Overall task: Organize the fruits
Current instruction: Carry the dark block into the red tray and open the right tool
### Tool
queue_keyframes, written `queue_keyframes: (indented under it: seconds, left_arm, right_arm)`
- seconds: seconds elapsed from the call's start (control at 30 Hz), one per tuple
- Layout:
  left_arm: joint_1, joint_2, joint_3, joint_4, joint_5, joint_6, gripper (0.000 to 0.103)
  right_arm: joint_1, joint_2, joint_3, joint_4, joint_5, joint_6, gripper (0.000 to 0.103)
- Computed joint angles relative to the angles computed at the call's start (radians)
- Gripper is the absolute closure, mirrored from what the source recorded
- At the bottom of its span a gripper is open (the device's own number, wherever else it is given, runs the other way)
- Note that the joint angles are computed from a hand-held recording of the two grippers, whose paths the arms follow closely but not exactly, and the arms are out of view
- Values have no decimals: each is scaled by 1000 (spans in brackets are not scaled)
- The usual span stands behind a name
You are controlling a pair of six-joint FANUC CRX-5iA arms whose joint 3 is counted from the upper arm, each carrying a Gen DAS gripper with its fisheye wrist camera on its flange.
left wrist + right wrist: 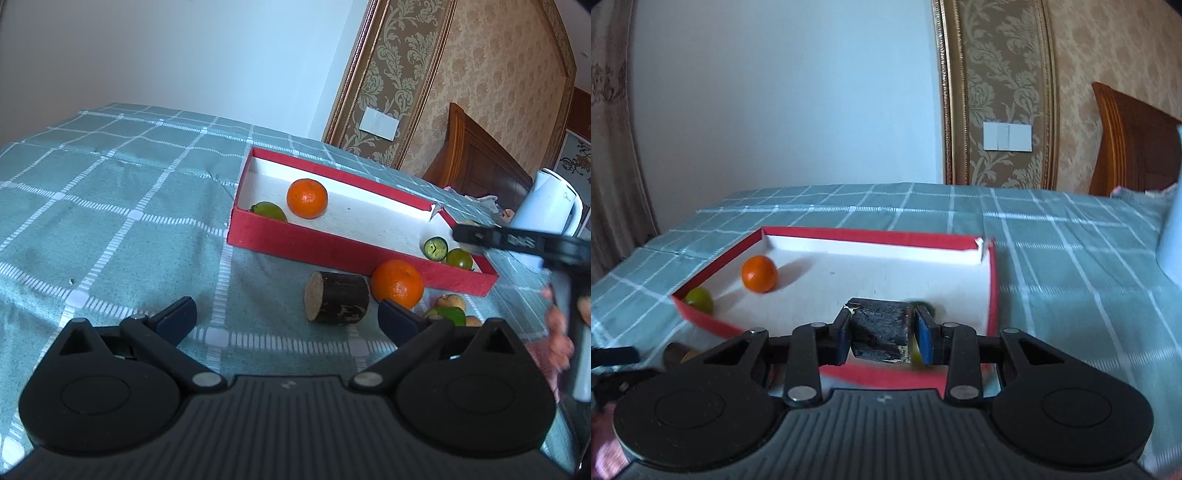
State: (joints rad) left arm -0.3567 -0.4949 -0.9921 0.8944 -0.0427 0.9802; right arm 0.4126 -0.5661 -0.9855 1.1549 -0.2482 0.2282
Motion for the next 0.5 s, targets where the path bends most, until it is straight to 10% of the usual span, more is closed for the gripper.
queue_keyframes:
  seconds: [0.3, 0.5]
  left_arm:
    - [-13, 2, -5, 37, 9, -33, 0]
    - [-15, 2, -5, 44, 10, -38, 0]
  right_arm:
    - [-42, 230, 132, 122, 5, -50, 69]
    - [10, 335, 217, -16, -40, 59, 69]
